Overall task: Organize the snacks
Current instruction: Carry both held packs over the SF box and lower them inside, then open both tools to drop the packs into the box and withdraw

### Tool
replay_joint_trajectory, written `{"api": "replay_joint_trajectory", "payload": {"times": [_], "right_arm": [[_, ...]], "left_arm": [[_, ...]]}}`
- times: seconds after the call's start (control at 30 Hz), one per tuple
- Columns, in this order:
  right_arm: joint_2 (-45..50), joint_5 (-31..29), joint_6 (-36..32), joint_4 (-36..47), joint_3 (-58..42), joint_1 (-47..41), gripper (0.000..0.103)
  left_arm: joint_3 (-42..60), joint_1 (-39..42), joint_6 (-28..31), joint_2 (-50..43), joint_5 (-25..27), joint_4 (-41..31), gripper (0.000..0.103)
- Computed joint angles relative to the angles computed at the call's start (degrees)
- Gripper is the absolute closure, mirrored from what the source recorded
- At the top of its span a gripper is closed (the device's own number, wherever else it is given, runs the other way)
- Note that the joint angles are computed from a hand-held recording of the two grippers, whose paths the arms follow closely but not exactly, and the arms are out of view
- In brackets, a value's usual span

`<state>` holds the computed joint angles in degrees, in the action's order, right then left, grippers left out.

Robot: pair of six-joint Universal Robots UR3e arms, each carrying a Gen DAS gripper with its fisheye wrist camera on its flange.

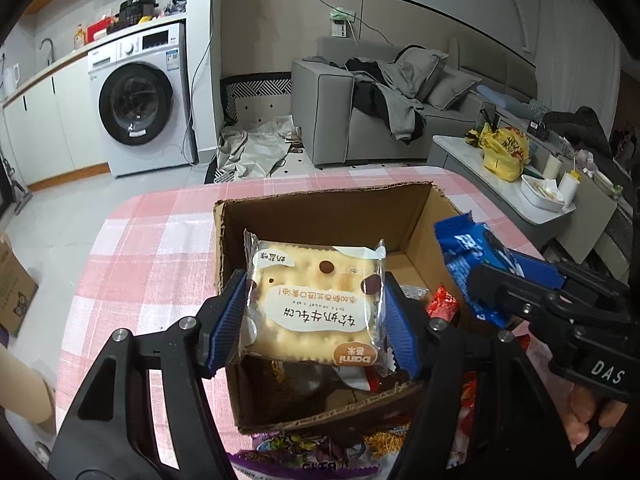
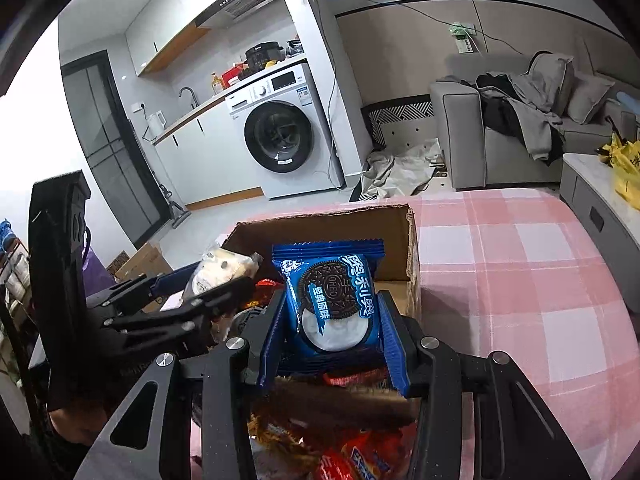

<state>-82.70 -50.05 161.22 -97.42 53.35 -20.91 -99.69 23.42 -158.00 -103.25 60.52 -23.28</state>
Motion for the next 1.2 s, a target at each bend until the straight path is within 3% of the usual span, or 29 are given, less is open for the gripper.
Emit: {"api": "replay_joint_trajectory", "payload": {"times": [0.43, 0.87, 0.97, 1.03, 1.07, 1.1, 1.13, 1.2], "right_arm": [[3.96, -1.85, 0.98, -3.55, -1.86, 2.29, 0.059], [6.18, -0.8, -0.15, -3.93, -3.24, 2.81, 0.058], [4.05, -0.26, -1.45, -4.75, -0.85, 2.02, 0.043], [3.03, -0.72, -2.28, -2.87, -0.84, 1.1, 0.03], [2.66, -0.09, -2.77, -1.81, -0.89, 0.48, 0.029], [1.6, 1.42, -3.95, 0.06, -0.47, -0.82, 0.023], [0.5, 1.3, -4.21, 0.69, 0.23, -1.5, 0.008], [-2.68, 2.32, -4.95, 1.74, 2.94, -4.34, 0.0]], "left_arm": [[7.21, -5.3, -3.04, -8.55, 4.0, 2.27, 0.041], [6.84, -5.9, -3.96, -9.25, 5.59, 4.51, 0.04], [5.03, -4.91, -3.2, -7.35, 3.85, 4.41, 0.035], [3.1, -3.91, -2.43, -4.98, 2.84, 3.65, 0.028], [1.78, -3.47, -2.32, -3.71, 2.44, 3.98, 0.021], [0.1, -2.3, -1.78, -1.91, 1.36, 4.01, 0.019], [-1.66, -1.29, -1.3, -0.3, -0.21, 4.26, 0.019], [-3.95, 0.67, -0.18, 3.32, -1.71, 2.09, 0.011]]}}
